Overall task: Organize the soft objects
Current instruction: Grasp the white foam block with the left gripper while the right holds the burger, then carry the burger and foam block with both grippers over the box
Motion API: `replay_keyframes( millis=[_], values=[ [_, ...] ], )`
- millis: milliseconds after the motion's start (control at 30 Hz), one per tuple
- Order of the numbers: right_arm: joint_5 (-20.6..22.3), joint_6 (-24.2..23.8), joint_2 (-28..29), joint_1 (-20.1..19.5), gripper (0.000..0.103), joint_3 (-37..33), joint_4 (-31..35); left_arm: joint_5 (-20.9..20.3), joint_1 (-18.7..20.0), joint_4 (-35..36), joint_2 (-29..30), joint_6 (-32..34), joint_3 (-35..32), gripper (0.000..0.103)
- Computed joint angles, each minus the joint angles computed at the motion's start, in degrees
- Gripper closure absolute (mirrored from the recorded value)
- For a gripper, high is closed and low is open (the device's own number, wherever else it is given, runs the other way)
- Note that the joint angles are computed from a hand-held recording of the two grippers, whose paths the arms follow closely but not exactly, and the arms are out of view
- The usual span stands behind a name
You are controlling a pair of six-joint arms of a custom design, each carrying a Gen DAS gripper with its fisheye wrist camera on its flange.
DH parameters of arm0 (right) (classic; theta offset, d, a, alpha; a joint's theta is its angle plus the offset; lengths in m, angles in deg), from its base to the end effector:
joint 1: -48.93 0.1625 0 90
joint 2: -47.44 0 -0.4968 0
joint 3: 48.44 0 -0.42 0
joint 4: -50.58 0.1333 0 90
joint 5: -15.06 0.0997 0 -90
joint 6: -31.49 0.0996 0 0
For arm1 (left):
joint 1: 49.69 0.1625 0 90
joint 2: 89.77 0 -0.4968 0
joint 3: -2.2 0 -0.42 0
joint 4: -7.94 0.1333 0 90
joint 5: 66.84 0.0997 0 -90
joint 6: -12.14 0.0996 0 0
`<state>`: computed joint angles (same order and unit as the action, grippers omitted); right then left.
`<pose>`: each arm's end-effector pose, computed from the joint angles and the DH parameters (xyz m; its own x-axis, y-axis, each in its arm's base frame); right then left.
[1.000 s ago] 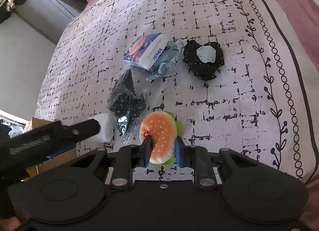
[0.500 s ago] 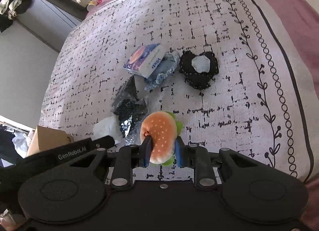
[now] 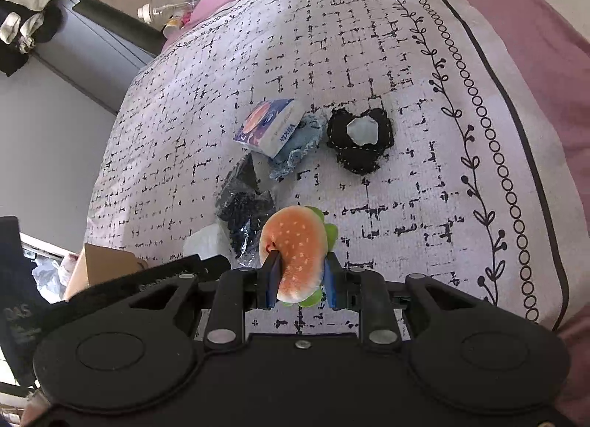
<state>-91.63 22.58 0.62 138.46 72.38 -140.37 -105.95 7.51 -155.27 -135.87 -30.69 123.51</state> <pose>0.0999 -0.5887 0.0812 -0.9464 -0.0017 0.3231 -0.1410 0.9020 -0.4081 -0.1205 -0.5757 0.0481 -0.7461 -0.3038 -0.5924 0.0465 0.8639 -0.5016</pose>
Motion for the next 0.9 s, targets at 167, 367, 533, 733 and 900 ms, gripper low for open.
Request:
replay_keyframes(
  millis=[167,367,533,733,900],
  values=[
    [-0.5,0.7,0.4,-0.1,0.079,-0.6,0.2,0.5,0.8,1.2,1.1,0.3,-1.2,0.049],
    [-0.6,0.9,0.9,-0.3,0.079,-1.3,0.9,2.0,1.1,-4.0,2.7,4.9,-1.1,0.051],
    [-1.0,0.9,1.4,-0.2,0.079,-2.0,0.9,1.6,1.5,-6.9,2.8,4.7,-0.6,0.063],
    [-0.8,0.2,1.7,-0.1,0.079,-2.1,0.5,1.2,1.2,-8.7,1.8,4.7,0.6,0.063],
    [-0.1,-0.5,1.3,0.1,0.079,-1.6,-0.4,1.4,-0.2,-9.1,-0.1,3.8,2.3,0.063]
  ],
)
